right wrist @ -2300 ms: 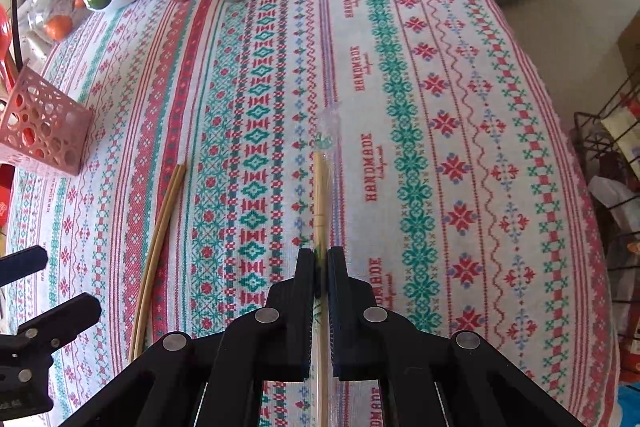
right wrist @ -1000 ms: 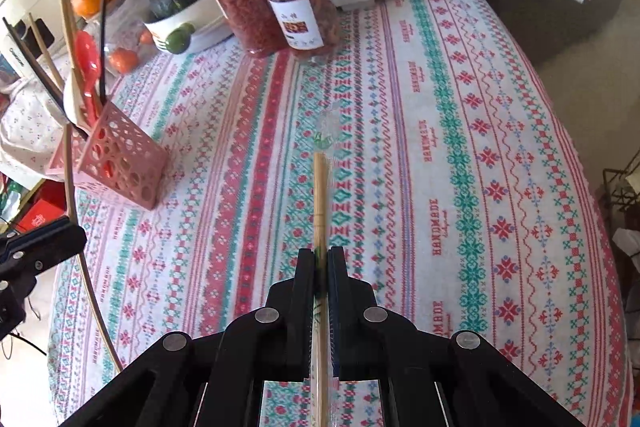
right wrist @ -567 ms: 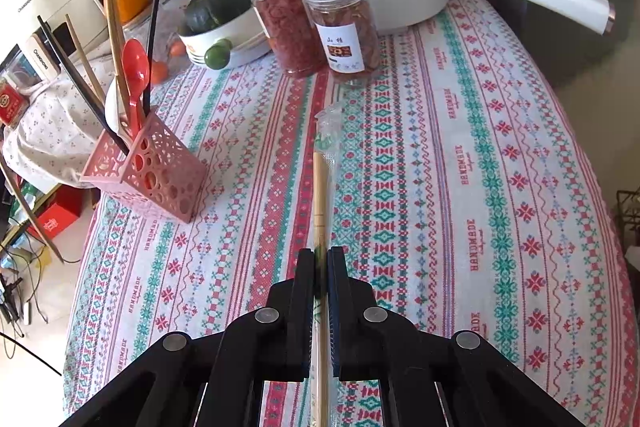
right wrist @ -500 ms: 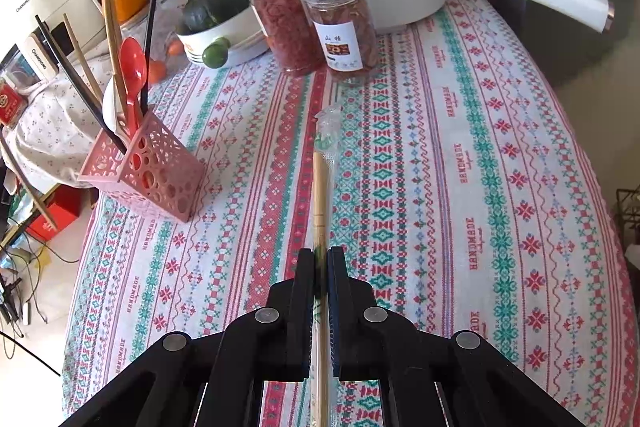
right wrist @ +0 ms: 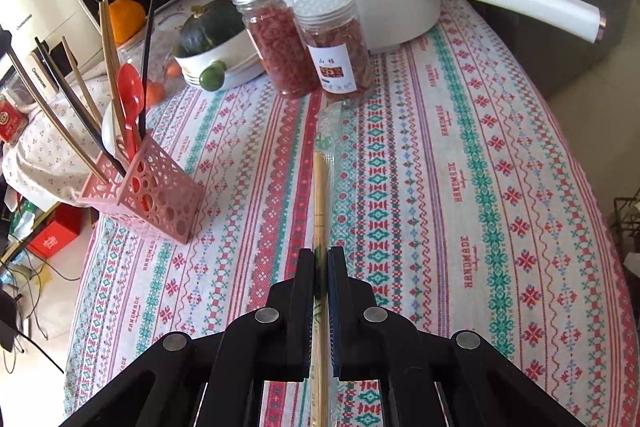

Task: Organize utensils
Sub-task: 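Release the bamboo chopstick into the basket with the left tool while the right tool carries its chopstick, then lower the bamboo chopstick into the pink basket and open the right tool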

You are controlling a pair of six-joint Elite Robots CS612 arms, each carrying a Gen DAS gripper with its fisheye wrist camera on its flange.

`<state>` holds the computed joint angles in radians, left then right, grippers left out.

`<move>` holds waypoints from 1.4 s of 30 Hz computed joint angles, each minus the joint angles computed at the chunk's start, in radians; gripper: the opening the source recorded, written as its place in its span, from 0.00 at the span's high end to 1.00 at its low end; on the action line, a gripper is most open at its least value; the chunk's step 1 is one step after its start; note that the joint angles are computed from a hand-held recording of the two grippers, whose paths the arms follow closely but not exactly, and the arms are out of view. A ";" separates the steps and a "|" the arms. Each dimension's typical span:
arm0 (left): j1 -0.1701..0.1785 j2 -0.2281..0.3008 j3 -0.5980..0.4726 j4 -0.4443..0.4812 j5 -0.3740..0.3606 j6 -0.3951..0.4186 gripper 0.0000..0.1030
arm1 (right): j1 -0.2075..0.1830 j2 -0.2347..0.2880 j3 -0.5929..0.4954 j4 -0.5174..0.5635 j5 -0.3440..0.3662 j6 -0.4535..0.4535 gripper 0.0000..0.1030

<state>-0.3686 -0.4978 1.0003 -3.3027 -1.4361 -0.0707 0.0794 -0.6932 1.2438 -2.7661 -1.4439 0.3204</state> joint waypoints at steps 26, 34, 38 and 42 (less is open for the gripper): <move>0.053 -0.157 0.209 0.481 -0.115 -0.261 0.26 | 0.072 0.145 -0.238 -0.513 0.014 0.084 0.96; 0.068 -0.139 0.173 0.533 -0.171 -0.238 0.26 | 0.108 0.279 -0.443 -0.527 -0.134 0.063 0.96; 0.070 -0.136 0.168 0.537 -0.171 -0.231 0.26 | 0.118 0.331 -0.516 -0.544 -0.178 0.066 0.96; 0.068 -0.135 0.168 0.527 -0.152 -0.225 0.26 | 0.125 0.375 -0.579 -0.541 -0.210 0.075 0.96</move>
